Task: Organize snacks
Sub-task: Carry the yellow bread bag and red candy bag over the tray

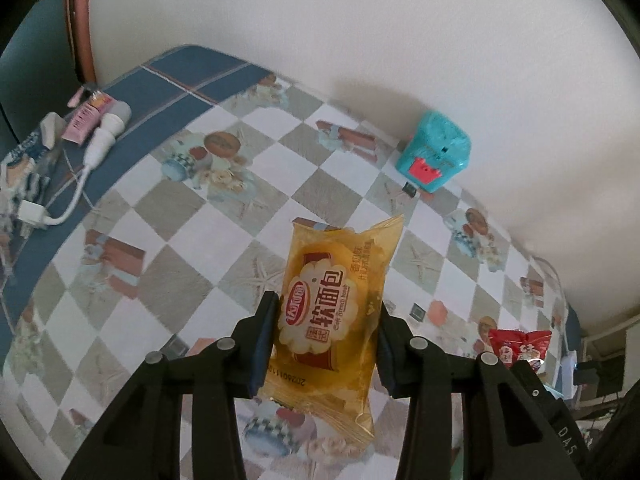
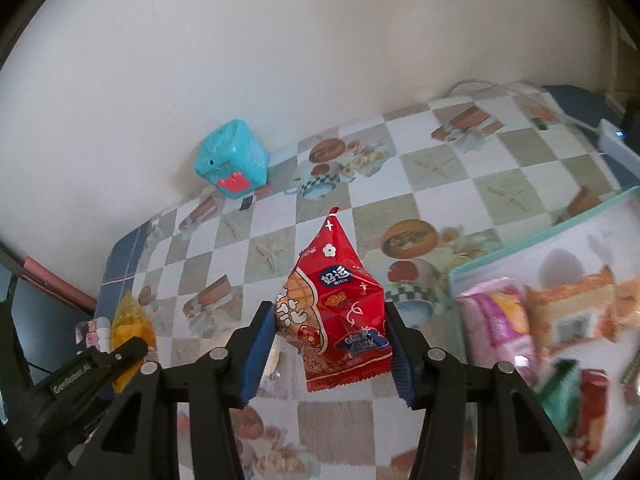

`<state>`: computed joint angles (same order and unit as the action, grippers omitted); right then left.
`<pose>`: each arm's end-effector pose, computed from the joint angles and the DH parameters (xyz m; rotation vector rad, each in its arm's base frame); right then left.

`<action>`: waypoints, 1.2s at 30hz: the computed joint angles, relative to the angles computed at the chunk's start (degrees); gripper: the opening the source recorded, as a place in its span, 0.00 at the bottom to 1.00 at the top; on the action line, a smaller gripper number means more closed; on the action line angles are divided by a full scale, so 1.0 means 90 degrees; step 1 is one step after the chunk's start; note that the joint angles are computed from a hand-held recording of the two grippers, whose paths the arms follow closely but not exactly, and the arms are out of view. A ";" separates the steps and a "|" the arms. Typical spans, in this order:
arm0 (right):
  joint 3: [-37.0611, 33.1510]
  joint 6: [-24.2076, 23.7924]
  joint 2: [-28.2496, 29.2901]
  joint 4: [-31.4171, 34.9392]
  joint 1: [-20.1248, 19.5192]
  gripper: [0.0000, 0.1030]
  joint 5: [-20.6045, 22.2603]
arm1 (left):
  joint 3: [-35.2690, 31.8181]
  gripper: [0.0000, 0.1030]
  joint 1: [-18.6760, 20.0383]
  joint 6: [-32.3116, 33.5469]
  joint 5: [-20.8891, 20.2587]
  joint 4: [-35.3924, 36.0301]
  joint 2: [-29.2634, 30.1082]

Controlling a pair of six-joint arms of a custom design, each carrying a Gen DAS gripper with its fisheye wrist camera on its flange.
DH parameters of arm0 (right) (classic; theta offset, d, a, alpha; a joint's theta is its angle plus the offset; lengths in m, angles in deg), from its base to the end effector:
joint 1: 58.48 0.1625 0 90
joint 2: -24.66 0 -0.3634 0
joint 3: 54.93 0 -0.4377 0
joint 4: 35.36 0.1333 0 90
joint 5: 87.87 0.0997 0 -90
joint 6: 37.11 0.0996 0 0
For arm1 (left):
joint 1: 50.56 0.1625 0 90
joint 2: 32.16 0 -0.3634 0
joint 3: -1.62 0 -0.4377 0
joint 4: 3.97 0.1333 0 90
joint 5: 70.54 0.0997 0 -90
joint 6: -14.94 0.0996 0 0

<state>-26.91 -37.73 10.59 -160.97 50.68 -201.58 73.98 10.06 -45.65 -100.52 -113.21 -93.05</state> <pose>0.3847 -0.8229 0.0974 0.3611 -2.7101 0.6082 -0.1576 -0.7275 0.3571 -0.6996 2.1722 -1.0406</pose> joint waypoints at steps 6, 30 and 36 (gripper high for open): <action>0.1066 0.0087 -0.0844 -0.0428 0.0149 0.54 -0.0179 | 0.0425 0.44 -0.0370 -0.0389 0.0270 0.0288 -0.0400; 0.3251 0.0582 -0.2677 -0.1044 -0.0069 0.54 -0.0689 | -0.0256 0.44 -0.1042 0.0627 0.0232 0.0380 0.0633; 0.3205 0.0970 -0.2817 -0.0980 -0.0300 0.54 -0.0890 | -0.0724 0.44 -0.1109 0.1306 -0.0152 0.0073 0.1214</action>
